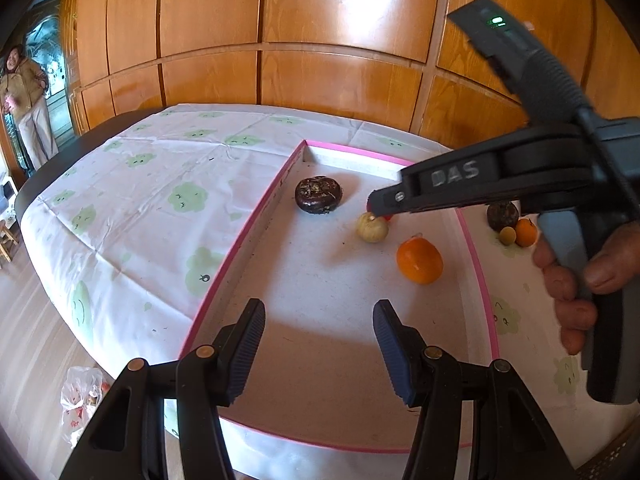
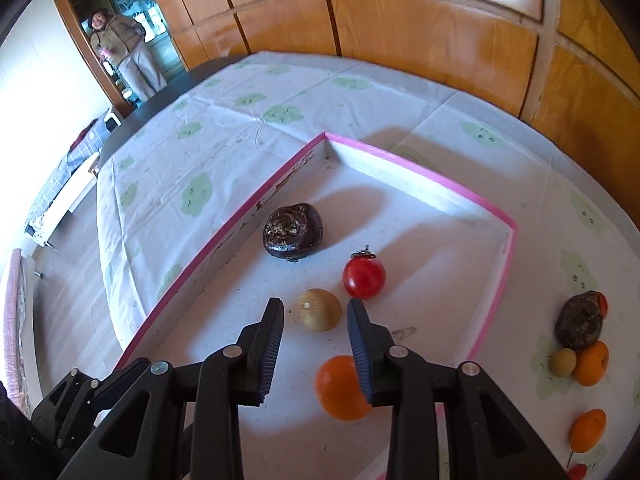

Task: Organize fruits
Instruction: 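Carry the tan fruit into the pink tray and open the right tool, then withdraw right tool from the tray while left tool moves toward loose fruits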

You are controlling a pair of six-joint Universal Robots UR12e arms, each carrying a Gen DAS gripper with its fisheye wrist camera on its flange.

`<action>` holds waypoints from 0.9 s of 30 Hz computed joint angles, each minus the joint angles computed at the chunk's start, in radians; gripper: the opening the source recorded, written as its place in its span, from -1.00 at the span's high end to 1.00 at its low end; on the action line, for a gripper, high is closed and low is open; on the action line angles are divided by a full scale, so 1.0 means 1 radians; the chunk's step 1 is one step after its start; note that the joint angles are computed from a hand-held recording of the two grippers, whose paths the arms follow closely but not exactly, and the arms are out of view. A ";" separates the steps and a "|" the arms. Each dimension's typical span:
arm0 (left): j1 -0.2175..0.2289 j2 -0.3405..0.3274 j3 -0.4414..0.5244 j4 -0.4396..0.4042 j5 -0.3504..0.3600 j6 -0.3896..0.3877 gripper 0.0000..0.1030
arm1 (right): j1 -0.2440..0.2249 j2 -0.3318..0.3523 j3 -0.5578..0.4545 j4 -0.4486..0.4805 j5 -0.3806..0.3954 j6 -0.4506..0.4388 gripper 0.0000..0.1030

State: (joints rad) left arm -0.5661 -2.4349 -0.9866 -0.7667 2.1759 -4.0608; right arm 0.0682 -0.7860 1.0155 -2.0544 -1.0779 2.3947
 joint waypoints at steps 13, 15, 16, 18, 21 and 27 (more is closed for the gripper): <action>-0.009 -0.025 0.057 0.016 -0.005 0.084 -0.11 | -0.082 -0.060 0.099 -0.172 0.022 0.054 0.30; -0.011 -0.031 0.072 0.006 -0.003 0.115 -0.11 | -0.096 -0.064 0.106 -0.191 0.016 0.064 0.29; -0.012 -0.034 0.077 0.007 -0.004 0.123 -0.11 | -0.103 -0.066 0.108 -0.201 0.010 0.067 0.29; -0.014 -0.038 0.086 0.011 -0.006 0.137 -0.11 | -0.119 -0.069 0.115 -0.227 -0.012 0.074 0.29; -0.017 -0.047 0.104 0.009 -0.008 0.161 -0.11 | -0.140 -0.072 0.121 -0.251 -0.032 0.084 0.29; -0.022 -0.064 0.137 0.003 -0.019 0.198 -0.11 | -0.177 -0.072 0.126 -0.288 -0.049 0.137 0.29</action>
State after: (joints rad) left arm -0.5879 -2.4993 -0.8498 -0.7640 2.1568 -3.8632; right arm -0.1089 -0.8575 1.1411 -2.3427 -1.1266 2.5315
